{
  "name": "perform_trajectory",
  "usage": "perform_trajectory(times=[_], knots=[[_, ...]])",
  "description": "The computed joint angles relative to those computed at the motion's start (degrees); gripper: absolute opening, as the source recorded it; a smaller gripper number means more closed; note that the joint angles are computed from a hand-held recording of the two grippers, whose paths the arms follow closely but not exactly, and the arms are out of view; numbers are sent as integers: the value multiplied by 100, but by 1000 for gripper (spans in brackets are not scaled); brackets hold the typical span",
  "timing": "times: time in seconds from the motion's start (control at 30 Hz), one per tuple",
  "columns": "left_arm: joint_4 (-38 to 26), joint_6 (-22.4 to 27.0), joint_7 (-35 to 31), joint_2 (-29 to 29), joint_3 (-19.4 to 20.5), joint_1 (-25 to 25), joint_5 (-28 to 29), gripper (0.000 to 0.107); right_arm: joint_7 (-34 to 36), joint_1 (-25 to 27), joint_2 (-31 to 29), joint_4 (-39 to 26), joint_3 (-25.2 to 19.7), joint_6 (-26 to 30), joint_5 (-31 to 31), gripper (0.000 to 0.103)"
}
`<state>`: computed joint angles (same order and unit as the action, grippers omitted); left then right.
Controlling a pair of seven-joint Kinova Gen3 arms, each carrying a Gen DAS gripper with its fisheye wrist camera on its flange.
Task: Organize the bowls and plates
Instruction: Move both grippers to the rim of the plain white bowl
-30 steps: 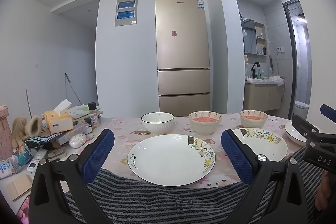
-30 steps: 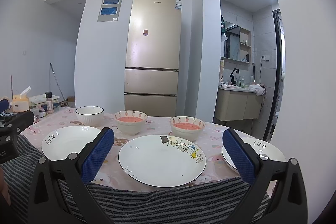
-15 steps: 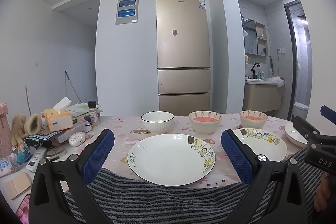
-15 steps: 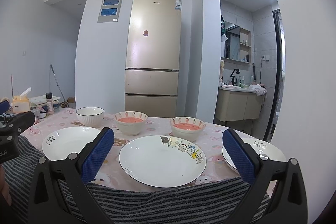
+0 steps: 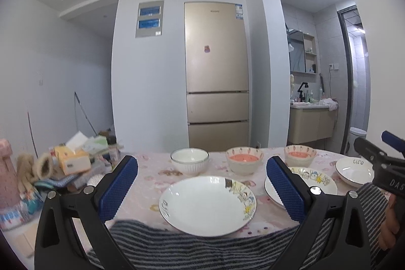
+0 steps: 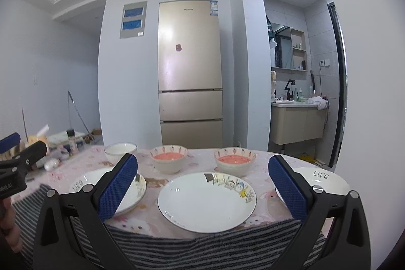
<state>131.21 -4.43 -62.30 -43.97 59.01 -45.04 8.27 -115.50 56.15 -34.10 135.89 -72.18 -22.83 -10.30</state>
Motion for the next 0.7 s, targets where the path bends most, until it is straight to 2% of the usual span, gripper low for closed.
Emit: perform_trajectory(times=[0.23, 0.33, 0.43, 0.57, 0.7], knots=[[-423, 436, -254, 313, -527, 403, -208, 103, 407, -532, -102, -622, 686, 933, 183, 103], [-799, 762, -347, 318, -518, 205, -278, 103, 480, -510, -204, -962, 768, 1265, 140, 103], [-1095, 870, -364, 351, -526, -19, -297, 103, 595, -670, 119, -1219, 881, 1173, 241, 103], [-1452, 811, -395, 716, -616, -106, -330, 103, 739, -270, 299, -1834, 628, 1404, 228, 103], [-2020, 995, -482, 1045, -381, -518, -429, 103, 845, 247, 719, -2484, 132, 1703, 330, 103]])
